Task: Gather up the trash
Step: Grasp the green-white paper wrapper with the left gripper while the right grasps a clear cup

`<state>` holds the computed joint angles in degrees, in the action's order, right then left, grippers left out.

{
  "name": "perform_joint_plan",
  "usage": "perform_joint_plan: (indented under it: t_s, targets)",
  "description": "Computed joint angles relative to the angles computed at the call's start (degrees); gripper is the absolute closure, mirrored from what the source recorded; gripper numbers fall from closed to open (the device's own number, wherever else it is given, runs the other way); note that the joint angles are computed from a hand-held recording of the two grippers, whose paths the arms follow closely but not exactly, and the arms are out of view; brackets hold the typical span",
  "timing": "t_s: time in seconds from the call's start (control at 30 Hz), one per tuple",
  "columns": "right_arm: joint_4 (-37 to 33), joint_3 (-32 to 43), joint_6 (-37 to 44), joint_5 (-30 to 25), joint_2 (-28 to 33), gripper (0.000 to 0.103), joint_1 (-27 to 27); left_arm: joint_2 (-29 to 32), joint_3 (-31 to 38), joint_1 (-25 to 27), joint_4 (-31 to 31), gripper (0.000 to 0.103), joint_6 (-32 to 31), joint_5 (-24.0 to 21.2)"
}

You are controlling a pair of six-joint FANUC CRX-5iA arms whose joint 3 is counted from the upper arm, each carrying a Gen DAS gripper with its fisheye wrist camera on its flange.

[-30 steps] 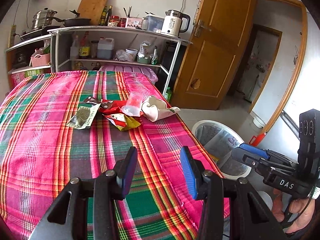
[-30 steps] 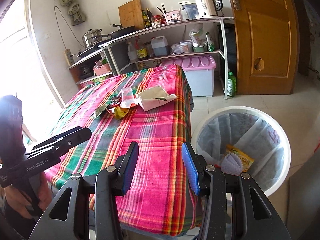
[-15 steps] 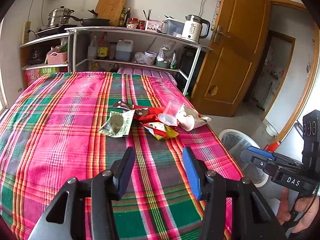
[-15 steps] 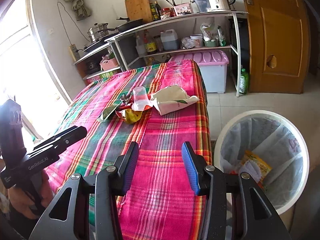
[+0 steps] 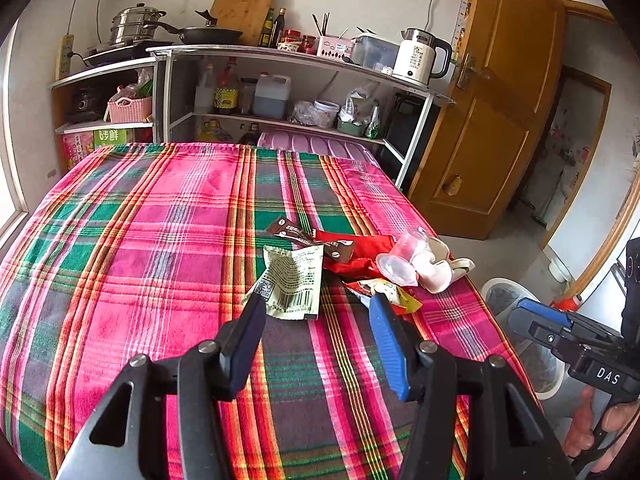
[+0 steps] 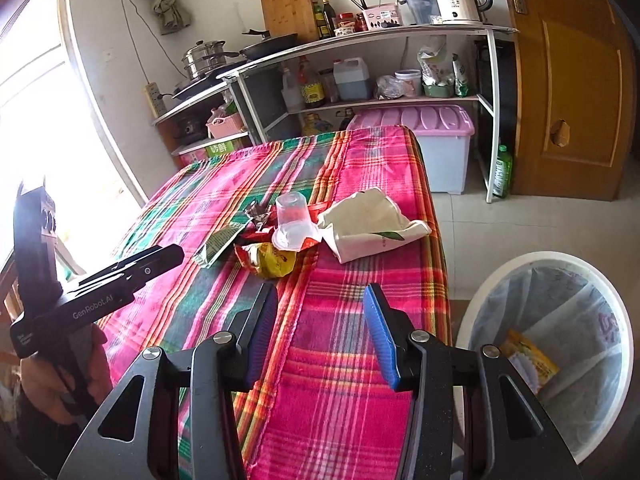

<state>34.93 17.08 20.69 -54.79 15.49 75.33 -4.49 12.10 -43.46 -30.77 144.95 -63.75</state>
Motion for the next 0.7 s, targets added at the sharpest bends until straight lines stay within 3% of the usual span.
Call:
perform_joint_plan:
  t_s: [0.37,0.7]
  targets:
    - [-2.6,5.2,3.5,0.3,3.3,0.057,-2.5,3.7,0.7,6.6,6.8,0.044,-6.4,1.3]
    - [-4.3,11.8,8.2,-1.2,7.5,0.057,-3.0,4.7,-0.3,10.5,13.2,0.040,-8.6,1.3]
